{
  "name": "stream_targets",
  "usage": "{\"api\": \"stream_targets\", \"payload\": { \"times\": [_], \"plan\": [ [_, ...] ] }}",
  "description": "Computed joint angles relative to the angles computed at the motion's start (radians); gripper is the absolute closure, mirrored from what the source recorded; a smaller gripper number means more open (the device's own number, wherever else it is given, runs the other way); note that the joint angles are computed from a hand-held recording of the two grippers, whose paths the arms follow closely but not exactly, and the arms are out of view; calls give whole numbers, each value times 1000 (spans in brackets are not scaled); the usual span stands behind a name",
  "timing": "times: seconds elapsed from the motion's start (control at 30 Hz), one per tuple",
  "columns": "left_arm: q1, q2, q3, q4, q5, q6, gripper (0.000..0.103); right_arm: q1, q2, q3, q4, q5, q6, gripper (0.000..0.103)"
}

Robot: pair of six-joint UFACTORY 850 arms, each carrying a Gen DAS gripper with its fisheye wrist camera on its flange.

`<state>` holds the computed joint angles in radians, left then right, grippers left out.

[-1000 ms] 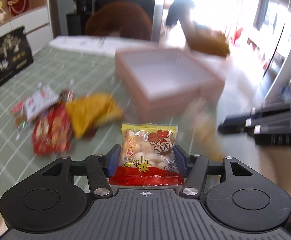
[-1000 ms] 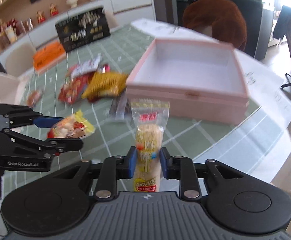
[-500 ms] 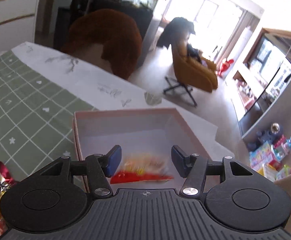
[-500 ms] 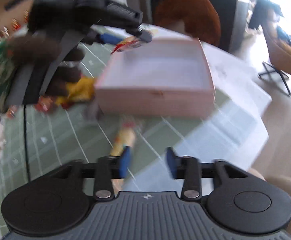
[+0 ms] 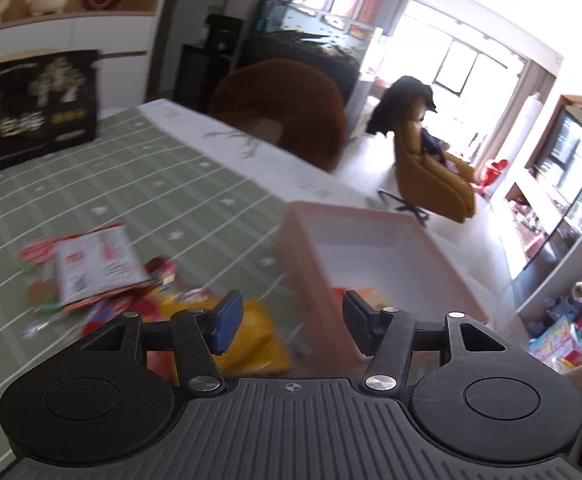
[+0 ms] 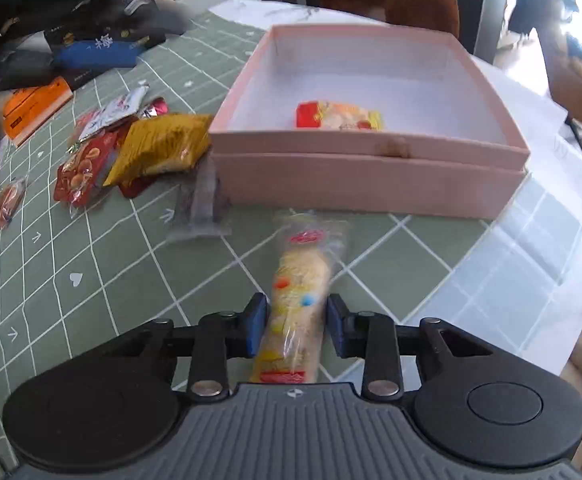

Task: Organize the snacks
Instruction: 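Drop the cartoon bag into the pink box with the left gripper while the right drops the stick in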

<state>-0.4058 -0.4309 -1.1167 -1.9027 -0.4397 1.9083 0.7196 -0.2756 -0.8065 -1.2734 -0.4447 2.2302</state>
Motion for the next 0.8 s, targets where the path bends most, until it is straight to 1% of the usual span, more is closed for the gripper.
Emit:
{"api": "stream_targets", "payload": {
  "times": [0.03,0.07,0.1,0.17,0.2,0.27,0.3,0.33,0.37,0.43,0.5,0.53,0.57,0.63,0.67,0.73,0.8],
  "plan": [
    [16,13,18,-16,17,12,42,1,0,-5,27,6,-52,75],
    [33,26,38,-44,34,28,42,1,13,2,38,20,-63,75],
    [52,35,53,-75,50,41,42,0,38,16,26,34,-37,75],
    [86,45,71,-97,86,13,42,4,123,60,-70,48,73,76],
    [100,45,71,-55,106,-51,42,8,164,74,-113,30,112,76],
    [121,43,80,21,132,-141,42,11,230,78,-163,-47,125,76],
    [124,47,92,22,142,-138,42,3,252,72,-163,-90,105,76],
    [125,49,98,13,152,-123,42,-19,265,61,-166,-116,79,76],
    [126,54,106,-18,157,-83,42,-45,267,49,-175,-124,61,76],
    [135,73,131,-137,159,51,42,-110,243,19,-176,-129,27,76],
    [148,84,139,-248,180,159,42,-184,206,-11,-155,-68,-13,76],
    [157,82,133,-308,195,211,42,-222,185,-28,-115,-21,-55,76],
    [166,81,127,-376,209,268,42,-254,167,-45,-38,23,-129,76],
    [185,73,111,-557,234,416,42,-304,133,-74,119,91,-299,75],
    [193,65,100,-655,244,496,42,-317,121,-85,170,98,-357,74],
    [214,44,77,-794,256,596,42,-308,113,-92,181,51,-371,68],
    [233,16,49,-866,267,624,42,-295,112,-93,142,6,-351,55]
  ]
}}
